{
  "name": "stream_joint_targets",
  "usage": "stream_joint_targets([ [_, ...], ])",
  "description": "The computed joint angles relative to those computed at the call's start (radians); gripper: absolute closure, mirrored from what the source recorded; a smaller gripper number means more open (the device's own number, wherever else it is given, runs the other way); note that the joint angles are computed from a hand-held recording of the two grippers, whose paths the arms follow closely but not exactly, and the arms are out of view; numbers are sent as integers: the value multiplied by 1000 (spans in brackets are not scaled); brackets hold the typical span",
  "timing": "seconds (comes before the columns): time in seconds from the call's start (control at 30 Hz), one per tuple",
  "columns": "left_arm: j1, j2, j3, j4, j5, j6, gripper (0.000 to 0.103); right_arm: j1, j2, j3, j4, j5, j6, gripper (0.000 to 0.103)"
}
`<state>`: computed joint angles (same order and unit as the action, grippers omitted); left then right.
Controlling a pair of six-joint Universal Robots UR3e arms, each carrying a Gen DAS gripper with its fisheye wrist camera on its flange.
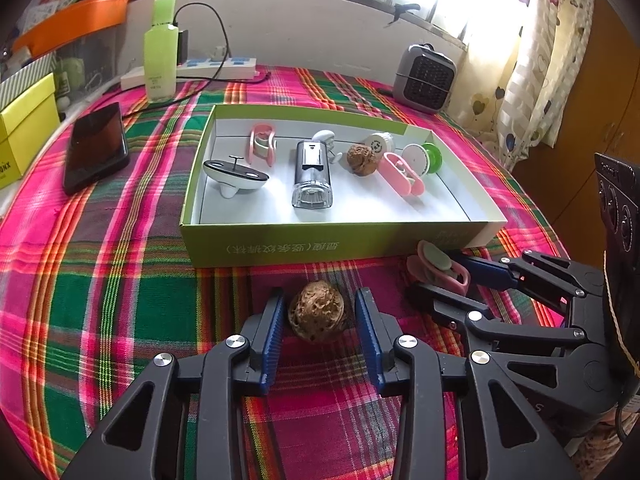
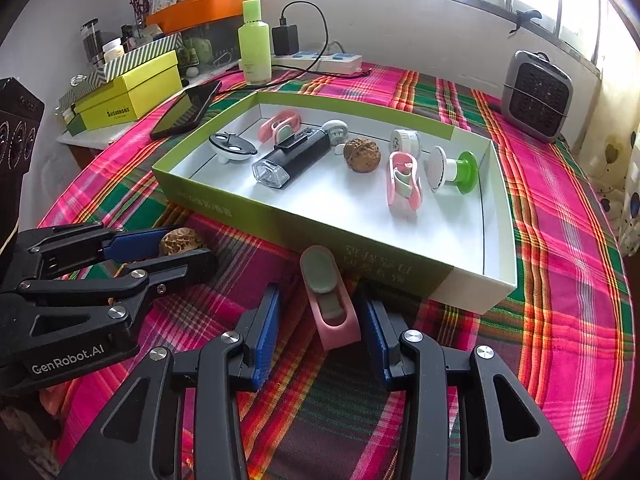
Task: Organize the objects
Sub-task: 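Close the right tool on the pink-grey clip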
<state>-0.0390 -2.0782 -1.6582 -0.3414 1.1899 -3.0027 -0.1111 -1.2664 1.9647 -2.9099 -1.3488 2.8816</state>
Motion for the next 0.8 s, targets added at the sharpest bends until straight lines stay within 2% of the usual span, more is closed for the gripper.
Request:
stream_joint_targets([
  [0.37, -4, -6, 5, 7, 18, -2, 76, -1, -4, 9, -12, -13, 18, 72],
  [0.63, -3, -5, 5, 7, 17, -2, 76, 1, -8, 18, -17, -7, 14, 83],
  [0.8, -3, -5, 4, 8, 18, -2, 76, 3, -10, 24, -21, -6, 17, 84],
])
